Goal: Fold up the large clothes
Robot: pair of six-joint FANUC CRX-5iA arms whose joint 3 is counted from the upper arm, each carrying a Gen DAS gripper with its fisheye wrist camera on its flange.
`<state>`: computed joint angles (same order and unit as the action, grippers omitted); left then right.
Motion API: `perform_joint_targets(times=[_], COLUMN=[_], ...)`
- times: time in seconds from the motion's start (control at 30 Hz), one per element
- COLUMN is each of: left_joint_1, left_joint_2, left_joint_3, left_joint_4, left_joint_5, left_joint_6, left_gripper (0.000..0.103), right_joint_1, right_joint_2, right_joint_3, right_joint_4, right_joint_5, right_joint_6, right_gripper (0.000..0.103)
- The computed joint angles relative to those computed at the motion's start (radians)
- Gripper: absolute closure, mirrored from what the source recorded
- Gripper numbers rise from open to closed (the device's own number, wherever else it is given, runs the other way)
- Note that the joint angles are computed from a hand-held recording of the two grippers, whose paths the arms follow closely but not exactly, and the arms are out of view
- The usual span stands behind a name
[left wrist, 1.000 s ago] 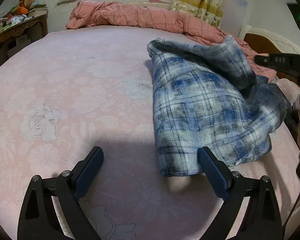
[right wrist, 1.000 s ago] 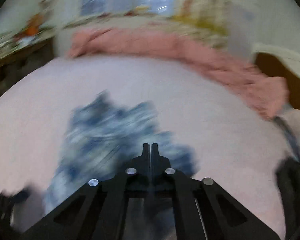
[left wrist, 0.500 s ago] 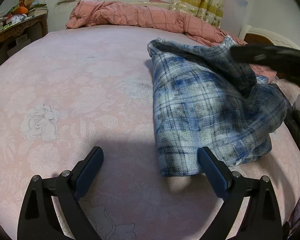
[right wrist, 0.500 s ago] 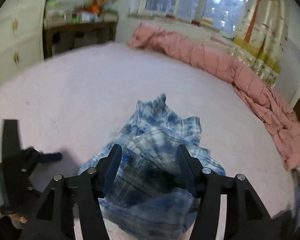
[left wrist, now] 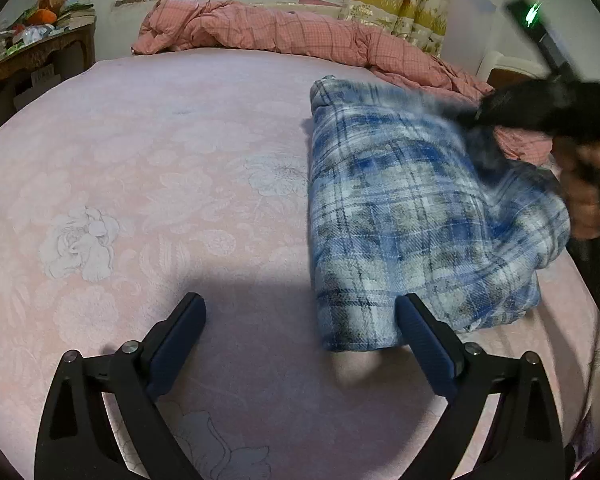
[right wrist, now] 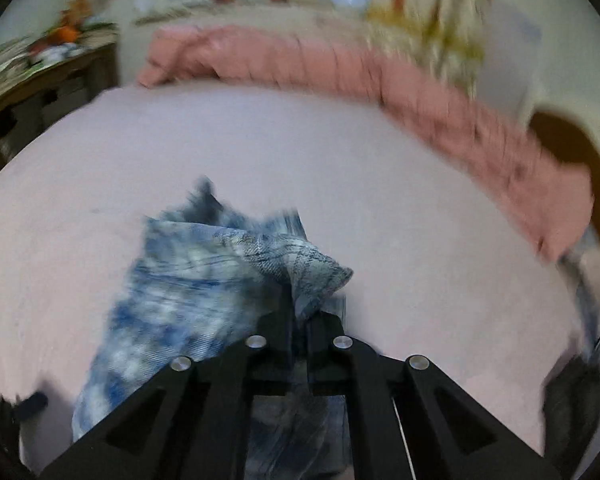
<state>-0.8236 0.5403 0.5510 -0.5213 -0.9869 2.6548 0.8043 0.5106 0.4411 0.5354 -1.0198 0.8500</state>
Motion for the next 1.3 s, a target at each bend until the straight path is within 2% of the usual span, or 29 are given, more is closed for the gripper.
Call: perform_joint_targets(times=[0.07, 0.1, 0.13, 0.2, 0.27, 0.3, 0.37, 0.43, 0.5, 0.53, 0.6, 0.7, 0.77, 0.8, 0.87, 0.9, 0.93, 0.97, 1.03, 1.07, 1.1, 1.17, 1.23, 1.3], left_joint_1=[0.002, 0.003, 0.004, 0.006, 0.015, 0.009, -0.047, -0.075, -0.100, -0.112, -0.121, -0.099, -0.093, -0.091, -0.071, -0.036, 0.017, 0.064, 0.144, 0.164, 0.179, 0.228, 0.264, 0.282], left_joint_2=[-0.004, -0.004, -0.006, -0.012, -0.036, -0.051, -0.070, -0.092, -0.102, -0.097, -0.083, -0.102, -0.119, -0.125, -0.138, -0.143, -0.146, -0.146, -0.125, -0.087, -0.033, 0.057, 0.147, 0.201], left_joint_3=[-0.005, -0.007, -0.009, -0.019, -0.059, -0.076, -0.065, -0.073, -0.074, -0.064, -0.046, -0.077, -0.087, -0.083, -0.074, -0.069, -0.071, -0.072, -0.060, -0.006, 0.074, 0.177, 0.276, 0.325], left_joint_4=[0.006, 0.008, 0.008, 0.011, 0.025, -0.005, -0.181, -0.254, -0.303, -0.321, -0.328, -0.289, -0.300, -0.307, -0.306, -0.245, -0.135, -0.033, 0.146, 0.191, 0.228, 0.374, 0.476, 0.527], left_joint_5=[0.004, 0.005, 0.006, 0.016, 0.068, 0.092, 0.078, 0.098, 0.099, 0.081, 0.042, 0.075, 0.084, 0.082, 0.095, 0.128, 0.177, 0.216, 0.292, 0.269, 0.210, 0.138, 0.060, 0.035], left_joint_6=[-0.001, -0.003, -0.003, -0.003, -0.007, 0.016, 0.105, 0.097, 0.072, 0.060, 0.048, 0.076, 0.099, 0.095, 0.065, 0.017, -0.034, -0.066, -0.176, -0.230, -0.279, -0.402, -0.441, -0.452], left_gripper=[0.007, 0.007, 0.007, 0.007, 0.009, 0.010, 0.013, 0.013, 0.013, 0.013, 0.013, 0.013, 0.013, 0.012, 0.011, 0.011, 0.015, 0.025, 0.028, 0.028, 0.028, 0.028, 0.030, 0.036], right_joint_1=[-0.025, -0.037, -0.041, -0.039, -0.030, -0.029, -0.025, 0.000, 0.053, 0.067, 0.084, 0.083, 0.078, 0.082, 0.088, 0.084, 0.077, 0.069, 0.042, 0.034, 0.030, 0.047, 0.060, 0.057], right_joint_2=[0.028, 0.020, 0.001, -0.041, -0.076, -0.114, -0.216, -0.312, -0.408, -0.425, -0.430, -0.444, -0.475, -0.486, -0.507, -0.522, -0.539, -0.549, -0.567, -0.564, -0.553, -0.531, -0.504, -0.498], right_joint_3=[0.034, 0.016, -0.021, -0.098, -0.153, -0.190, -0.283, -0.402, -0.576, -0.618, -0.650, -0.711, -0.757, -0.769, -0.803, -0.835, -0.863, -0.884, -0.932, -0.935, -0.927, -0.886, -0.849, -0.842], right_joint_4=[-0.051, -0.060, -0.043, 0.025, 0.118, 0.124, 0.054, 0.034, 0.167, 0.198, 0.182, 0.144, 0.098, 0.103, 0.196, 0.271, 0.327, 0.377, 0.515, 0.543, 0.530, 0.402, 0.319, 0.272], right_joint_5=[-0.026, -0.014, 0.010, 0.046, 0.039, 0.063, 0.173, 0.269, 0.348, 0.363, 0.351, 0.348, 0.404, 0.409, 0.419, 0.447, 0.479, 0.509, 0.575, 0.591, 0.605, 0.573, 0.532, 0.538], right_joint_6=[-0.003, -0.020, -0.063, -0.135, -0.199, -0.215, -0.214, -0.231, -0.325, -0.349, -0.380, -0.466, -0.474, -0.473, -0.530, -0.597, -0.647, -0.690, -0.805, -0.824, -0.805, -0.685, -0.608, -0.567], right_gripper=[0.095, 0.089, 0.083, 0.082, 0.082, 0.080, 0.076, 0.067, 0.066, 0.066, 0.066, 0.065, 0.065, 0.065, 0.065, 0.065, 0.065, 0.065, 0.065, 0.065, 0.065, 0.065, 0.065, 0.065])
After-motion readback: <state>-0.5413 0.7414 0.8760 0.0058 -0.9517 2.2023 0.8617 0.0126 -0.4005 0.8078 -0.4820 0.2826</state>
